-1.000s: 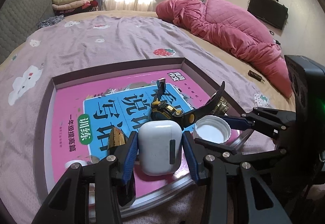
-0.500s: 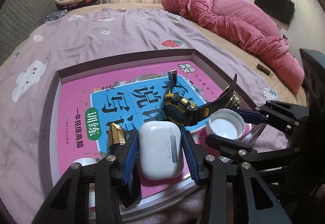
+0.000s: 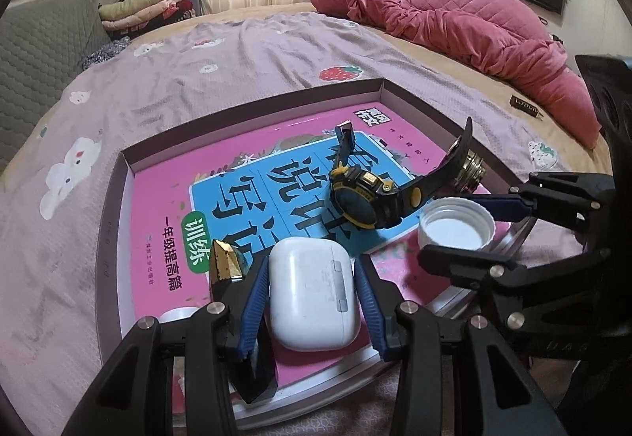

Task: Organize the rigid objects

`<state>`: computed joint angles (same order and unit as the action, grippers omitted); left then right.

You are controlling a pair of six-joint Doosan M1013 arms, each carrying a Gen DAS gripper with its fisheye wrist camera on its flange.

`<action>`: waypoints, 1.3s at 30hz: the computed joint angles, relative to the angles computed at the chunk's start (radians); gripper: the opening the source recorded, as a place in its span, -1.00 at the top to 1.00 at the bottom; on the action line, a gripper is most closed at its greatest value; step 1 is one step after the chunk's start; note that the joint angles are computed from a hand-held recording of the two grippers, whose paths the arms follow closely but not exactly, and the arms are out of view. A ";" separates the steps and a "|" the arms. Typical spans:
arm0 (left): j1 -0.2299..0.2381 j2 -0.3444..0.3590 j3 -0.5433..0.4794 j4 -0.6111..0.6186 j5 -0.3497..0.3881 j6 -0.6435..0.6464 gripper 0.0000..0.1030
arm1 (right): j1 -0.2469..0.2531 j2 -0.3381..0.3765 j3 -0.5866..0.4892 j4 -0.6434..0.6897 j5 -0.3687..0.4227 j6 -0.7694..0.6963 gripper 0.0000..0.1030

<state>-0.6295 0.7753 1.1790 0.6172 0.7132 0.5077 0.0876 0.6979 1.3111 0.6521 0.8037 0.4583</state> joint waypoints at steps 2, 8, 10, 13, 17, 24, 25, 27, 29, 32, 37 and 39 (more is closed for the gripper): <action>0.001 0.000 0.001 -0.001 -0.003 -0.001 0.14 | -0.002 0.004 -0.007 -0.003 0.014 0.023 -0.01; -0.001 0.002 0.000 0.014 -0.001 0.000 0.14 | -0.004 0.008 -0.013 -0.010 0.020 0.048 -0.07; -0.001 0.002 0.000 0.014 -0.002 0.000 0.14 | -0.004 0.008 -0.012 -0.009 0.018 0.046 -0.07; 0.002 -0.002 0.008 -0.003 -0.033 0.008 0.14 | -0.002 0.005 -0.007 -0.008 0.006 0.035 -0.07; 0.009 -0.008 0.022 -0.046 -0.080 0.013 0.14 | 0.000 -0.004 0.006 -0.003 -0.018 0.008 -0.08; 0.019 -0.016 0.039 -0.083 -0.120 0.007 0.14 | 0.001 -0.010 0.016 0.005 -0.039 -0.013 -0.11; 0.019 -0.016 0.039 -0.086 -0.121 0.008 0.14 | 0.001 -0.011 0.016 0.007 -0.040 -0.016 -0.11; 0.019 -0.015 0.037 -0.090 -0.122 0.008 0.14 | 0.002 -0.013 0.017 0.002 -0.046 -0.017 -0.11; 0.019 -0.014 0.035 -0.093 -0.122 0.010 0.14 | 0.004 -0.017 0.022 0.000 -0.057 -0.026 -0.11; 0.018 -0.013 0.034 -0.096 -0.121 0.012 0.14 | 0.004 -0.027 0.034 0.017 -0.071 -0.050 -0.11; 0.018 -0.016 0.038 -0.106 -0.120 0.016 0.14 | 0.006 -0.039 0.052 0.020 -0.094 -0.071 -0.12; 0.018 -0.017 0.041 -0.108 -0.121 0.014 0.14 | 0.006 -0.042 0.058 0.019 -0.101 -0.072 -0.12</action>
